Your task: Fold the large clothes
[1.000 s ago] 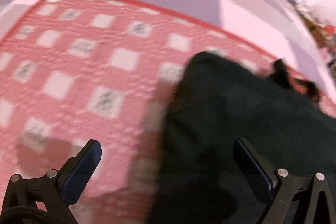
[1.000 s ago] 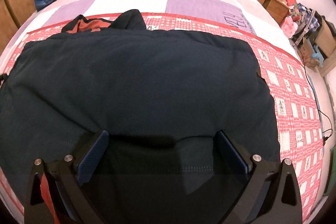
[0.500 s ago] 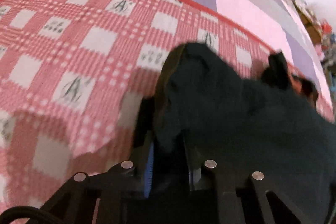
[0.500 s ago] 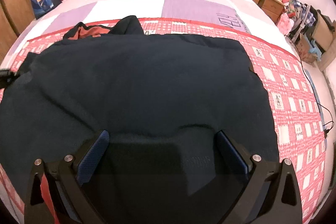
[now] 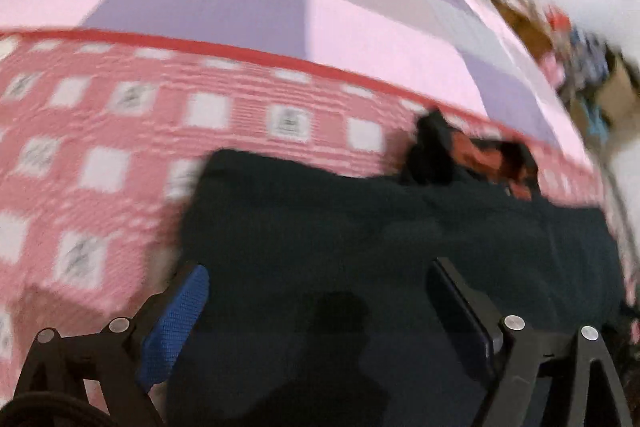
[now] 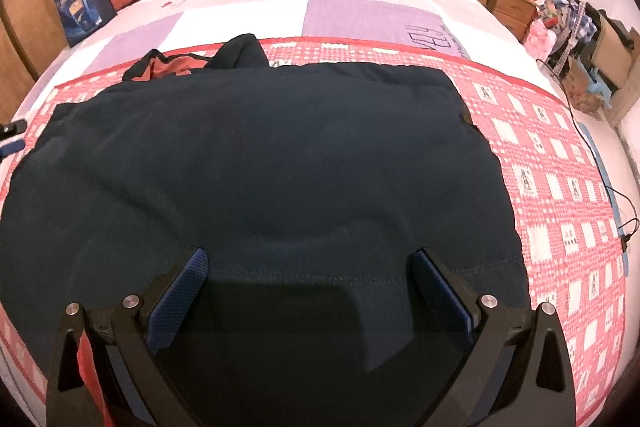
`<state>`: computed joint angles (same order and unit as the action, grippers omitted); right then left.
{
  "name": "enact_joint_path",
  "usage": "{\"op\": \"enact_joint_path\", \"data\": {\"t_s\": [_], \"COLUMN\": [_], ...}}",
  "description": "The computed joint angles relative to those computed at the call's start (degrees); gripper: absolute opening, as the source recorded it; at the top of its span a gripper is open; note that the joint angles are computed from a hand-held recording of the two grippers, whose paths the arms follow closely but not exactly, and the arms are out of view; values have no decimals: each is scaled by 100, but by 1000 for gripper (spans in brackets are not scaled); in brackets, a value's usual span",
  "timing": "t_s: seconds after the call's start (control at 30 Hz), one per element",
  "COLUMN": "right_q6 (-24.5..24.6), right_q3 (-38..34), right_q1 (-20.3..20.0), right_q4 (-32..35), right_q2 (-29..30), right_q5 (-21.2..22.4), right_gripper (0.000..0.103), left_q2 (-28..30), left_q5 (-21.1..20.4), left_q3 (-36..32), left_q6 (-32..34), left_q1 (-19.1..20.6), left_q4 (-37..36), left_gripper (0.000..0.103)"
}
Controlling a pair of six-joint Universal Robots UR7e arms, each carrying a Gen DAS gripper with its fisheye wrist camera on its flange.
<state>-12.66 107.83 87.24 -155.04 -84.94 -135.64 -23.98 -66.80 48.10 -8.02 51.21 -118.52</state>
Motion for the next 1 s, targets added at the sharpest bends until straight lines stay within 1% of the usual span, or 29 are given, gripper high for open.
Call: {"op": "enact_joint_path", "data": {"t_s": [0.03,0.07,0.1,0.13,0.17,0.2,0.23,0.27,0.3,0.33,0.37,0.4,0.43,0.47,0.5,0.53,0.57,0.6,0.67,0.7,0.77,0.8,0.83,0.87,0.9,0.93,0.97,1.0], "right_q6": [-5,-13,-20,-31,-60,-95,-131,-145,-103,2,136,260,354,410,423,394,336,256,86,-17,-251,-279,-255,-257,-242,-113,-34,28], "right_q3": [-1,1,2,-5,-3,-10,-15,-15,-14,-14,-17,-11,12,30,31,28,23,-13,-149,-218,-482,-618,-803,-966,-1115,-1293,-1441,-1505], "right_q1": [1,3,4,2,-6,-16,-26,-42,-72,-131,-192,-247,-294,-326,-354,-382,-423,-464,-480,-467,-415,-411,-419,-435,-465,-540,-669,-772], "right_q4": [-32,-78,-116,-148,-176,-181,-198,-257,-286,-266,-198,-148,-166,-195,-183,-172,-161,-126,-91,-116,-238,-197,-71,38,183,469,679,745], "right_q2": [14,35,56,81,86,90,87,74,43,-30,-114,-198,-283,-357,-416,-463,-528,-568,-515,-459,-173,-58,78,204,312,411,491,520], "right_q5": [-2,-17,-35,-41,-41,-49,-71,-139,-175,-183,-188,-208,-292,-395,-499,-529,-471,-336,-153,-125,-64,6,115,204,241,224,154,57], "right_gripper": [103,103,103,103,103,103,103,103,103,103,103,103,103,103,103,103,103,103,103,103,103,103,103,103,103,103,103,103], "left_q2": [189,464,658,785,834,799,740,676,653,615,557,517,446,322,172,52,-58,-124,-76,6,203,286,395,543,657,633,567,472], "left_q5": [110,460,891,1247,1444,1430,1391,1469,1619,1827,1902,2101,2441,2540,2408,2267,2105,2046,1815,1675,1443,1438,1526,1735,1863,1750,1686,1749], "left_q3": [-254,-613,-824,-939,-1024,-1038,-985,-883,-821,-725,-619,-572,-525,-396,-268,-126,25,180,236,177,-45,-78,-164,-336,-487,-463,-375,-250], "left_q6": [114,218,233,120,-144,-549,-764,-787,-640,-457,-390,-563,-976,-1386,-1677,-1754,-1640,-1326,-673,-396,-82,64,161,94,-174,-522,-770,-1091], "left_q1": [-49,-110,-155,-129,-83,13,67,72,27,-37,-61,-87,-81,-79,-36,-20,-37,-111,-261,-347,-460,-499,-525,-518,-446,-338,-269,-215], "left_q4": [271,704,988,1083,1154,1158,1128,1106,1143,1124,1045,1138,1323,1379,1339,1211,1006,744,383,300,299,249,290,558,987,1177,1127,1054], "left_gripper": [91,91,93,95,95,92,85,82,81,80,79,79,80,80,80,80,80,80,80,80,83,85,89,89,93,101,102,102]}}
